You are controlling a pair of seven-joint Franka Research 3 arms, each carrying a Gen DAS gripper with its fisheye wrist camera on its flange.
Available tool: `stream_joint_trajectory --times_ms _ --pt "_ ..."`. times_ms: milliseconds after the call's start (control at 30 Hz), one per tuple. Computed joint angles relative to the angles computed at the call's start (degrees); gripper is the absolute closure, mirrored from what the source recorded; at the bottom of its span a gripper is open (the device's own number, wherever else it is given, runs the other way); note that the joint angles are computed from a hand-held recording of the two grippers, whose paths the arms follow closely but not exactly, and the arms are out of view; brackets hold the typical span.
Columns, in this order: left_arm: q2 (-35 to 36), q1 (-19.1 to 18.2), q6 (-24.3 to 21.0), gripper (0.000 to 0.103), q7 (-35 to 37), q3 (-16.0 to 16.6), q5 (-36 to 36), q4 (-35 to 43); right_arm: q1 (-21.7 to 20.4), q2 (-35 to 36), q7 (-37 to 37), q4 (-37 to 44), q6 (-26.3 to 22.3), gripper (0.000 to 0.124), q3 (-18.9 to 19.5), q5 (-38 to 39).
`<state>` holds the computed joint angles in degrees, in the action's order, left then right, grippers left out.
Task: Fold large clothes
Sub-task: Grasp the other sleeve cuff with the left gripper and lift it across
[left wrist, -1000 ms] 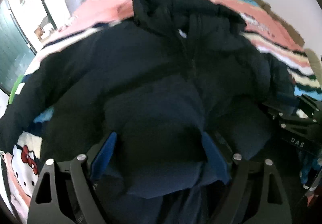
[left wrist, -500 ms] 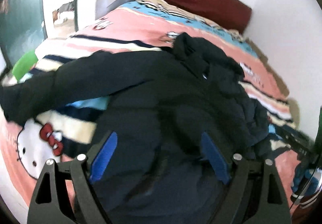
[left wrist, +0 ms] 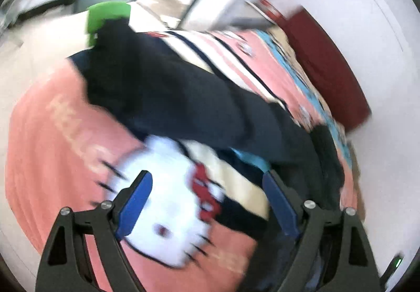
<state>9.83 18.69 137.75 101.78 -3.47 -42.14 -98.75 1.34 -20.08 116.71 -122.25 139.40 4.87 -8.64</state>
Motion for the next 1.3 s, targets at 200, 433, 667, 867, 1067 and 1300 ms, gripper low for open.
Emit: stream_joint_trajectory --times_ms 200,433,667,867,1067,1300 --pt "7.9 4.8 -1.0 0.017 -4.5 -0.2 -5.5 6.2 -0.6 -1.1 2.1 -1.2 -0.9 0.056 0.5 -1.0" --pt "13.2 8.6 -1.7 0.017 -4.8 -4.0 -10.9 11.7 -1.4 -2.6 3.5 -2.0 -1.9 0.056 0.7 -2.4" --pt "17.4 9.5 -2.2 0.022 -9.5 -5.7 -10.0 17.2 -2.1 -4.1 4.5 -3.5 -2.5 0.056 0.7 -2.5" --pt "18.9 11.3 -1.6 0.074 -10.6 -7.4 -11.6 17.7 -2.9 -5.5 4.8 -4.5 -2.1 0.056 0.6 -2.3" --pt "18.3 11.2 -0.4 0.092 -7.8 -8.1 -11.5 18.1 -4.0 -7.1 5.2 -6.1 -1.7 0.056 0.5 -1.9" --pt "15.2 9.4 0.8 0.094 -5.1 -7.8 -8.9 17.8 -4.7 -8.7 4.7 -7.1 -0.6 0.056 0.6 -1.5"
